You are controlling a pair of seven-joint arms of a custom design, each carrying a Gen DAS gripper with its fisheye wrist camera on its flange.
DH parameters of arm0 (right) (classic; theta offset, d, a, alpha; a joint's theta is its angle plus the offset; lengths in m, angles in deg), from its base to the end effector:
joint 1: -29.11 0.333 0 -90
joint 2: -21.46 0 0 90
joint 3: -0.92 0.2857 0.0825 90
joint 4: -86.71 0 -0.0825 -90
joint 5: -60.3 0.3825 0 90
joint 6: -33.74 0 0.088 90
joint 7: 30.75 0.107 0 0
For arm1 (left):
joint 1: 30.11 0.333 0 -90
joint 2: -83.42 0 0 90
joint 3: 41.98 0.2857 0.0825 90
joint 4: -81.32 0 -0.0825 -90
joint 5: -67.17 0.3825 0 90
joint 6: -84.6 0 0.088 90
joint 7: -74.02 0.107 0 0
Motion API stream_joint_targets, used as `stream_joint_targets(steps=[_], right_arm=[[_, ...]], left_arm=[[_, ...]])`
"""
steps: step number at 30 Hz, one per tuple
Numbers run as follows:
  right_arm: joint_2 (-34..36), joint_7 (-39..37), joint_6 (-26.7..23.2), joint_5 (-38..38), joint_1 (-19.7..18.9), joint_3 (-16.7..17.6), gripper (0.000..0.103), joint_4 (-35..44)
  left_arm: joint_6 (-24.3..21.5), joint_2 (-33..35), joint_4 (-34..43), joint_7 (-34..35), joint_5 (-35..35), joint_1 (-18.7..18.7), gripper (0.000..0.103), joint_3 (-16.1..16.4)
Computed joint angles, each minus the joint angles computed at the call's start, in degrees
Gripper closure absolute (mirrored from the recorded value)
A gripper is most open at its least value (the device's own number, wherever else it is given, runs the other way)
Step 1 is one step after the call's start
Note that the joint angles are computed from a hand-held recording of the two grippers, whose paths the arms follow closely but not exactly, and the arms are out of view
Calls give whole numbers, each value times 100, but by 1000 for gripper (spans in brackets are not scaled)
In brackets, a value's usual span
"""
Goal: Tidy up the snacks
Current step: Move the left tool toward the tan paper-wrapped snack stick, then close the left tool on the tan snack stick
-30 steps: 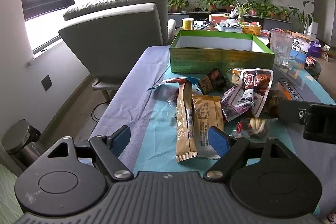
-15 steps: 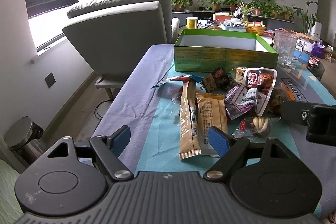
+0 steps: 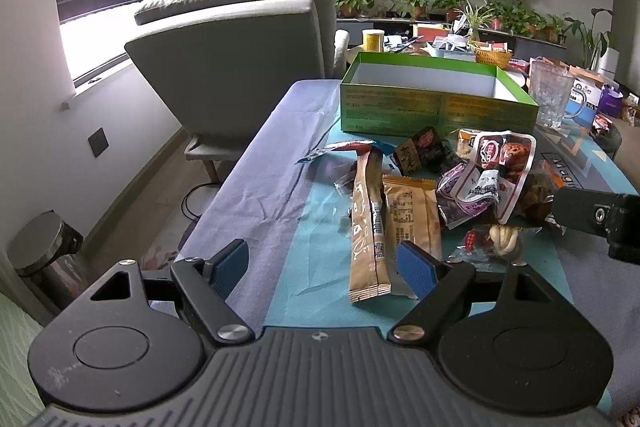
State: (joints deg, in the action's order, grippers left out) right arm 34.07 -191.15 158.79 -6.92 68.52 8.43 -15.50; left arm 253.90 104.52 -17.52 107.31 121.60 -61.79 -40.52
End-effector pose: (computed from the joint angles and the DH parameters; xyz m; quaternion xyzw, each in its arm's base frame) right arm 0.4654 0.4403 0.4392 -0.4632 0.7484 -0.3486 0.3222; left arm 0.5567 -0.3892 0.4229 -0.4883 0.7435 -0.3626 0.2780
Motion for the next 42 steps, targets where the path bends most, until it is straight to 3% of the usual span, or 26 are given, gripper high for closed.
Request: stream_joint_targets(steps=[21,25,27,31,37,42], right_arm=[[-20,39,87,81,-51,-14,42,-83],[-68,51,138,67,-95,-31,42,-168],[-154,159,138,-41,-125,-46,42,-295],[-316,419,-3,-348,-193,-33,42,-530],[-301,234,264,-748,-353,10,42,-650],[-99,-117,625,-488,-485,-69,42,-488]], left_arm=[[-64,139,95,365,-326,-8,23,-34],[115,231,135,583,-581,28,23,-41],[444,302,129,679,-758,51,23,2],[642,507,276,1231,-1382,159,23,-116],[316,890,754,2032,-2089,146,27,-216],[39,1209,1185,2746,-2721,209,32,-379]])
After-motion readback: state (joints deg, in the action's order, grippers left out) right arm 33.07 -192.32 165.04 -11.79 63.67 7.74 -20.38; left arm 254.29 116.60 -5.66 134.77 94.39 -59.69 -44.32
